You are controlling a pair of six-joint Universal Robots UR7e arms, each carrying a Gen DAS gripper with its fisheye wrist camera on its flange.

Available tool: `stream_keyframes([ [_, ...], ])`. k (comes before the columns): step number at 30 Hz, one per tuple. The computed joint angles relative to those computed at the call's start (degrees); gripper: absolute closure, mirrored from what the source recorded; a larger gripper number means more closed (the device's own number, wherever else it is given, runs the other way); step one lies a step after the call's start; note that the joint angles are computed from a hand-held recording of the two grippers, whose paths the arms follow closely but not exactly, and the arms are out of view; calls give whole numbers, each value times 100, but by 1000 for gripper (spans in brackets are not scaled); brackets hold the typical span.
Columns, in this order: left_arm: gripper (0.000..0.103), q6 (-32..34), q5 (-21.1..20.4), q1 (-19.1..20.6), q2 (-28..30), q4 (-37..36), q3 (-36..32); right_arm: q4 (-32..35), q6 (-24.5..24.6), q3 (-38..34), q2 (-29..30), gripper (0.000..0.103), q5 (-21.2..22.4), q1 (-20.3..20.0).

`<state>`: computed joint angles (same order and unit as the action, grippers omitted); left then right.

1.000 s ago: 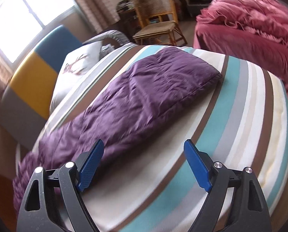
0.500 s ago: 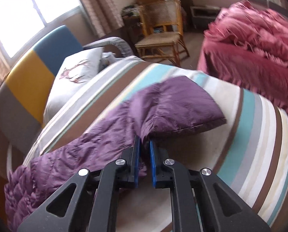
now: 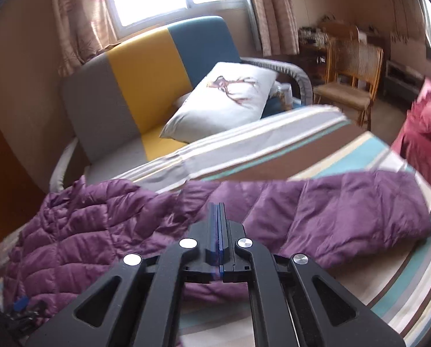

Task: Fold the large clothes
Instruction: 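Lift the sleeve with the right tool and fold it across the jacket front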

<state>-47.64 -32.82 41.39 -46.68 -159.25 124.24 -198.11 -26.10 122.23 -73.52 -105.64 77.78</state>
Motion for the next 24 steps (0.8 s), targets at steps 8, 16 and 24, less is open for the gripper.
stream_keyframes([
  [8,2,151,-65,20,-18,-364,109,-188,1421,445,-630,25,142,-1004],
  [16,2,133,-55,28,-14,-266,73,133,2999,6,-820,38,344,-1942],
  [24,2,84,18,33,53,-73,-2,158,2032,-511,-535,95,161,-1567],
])
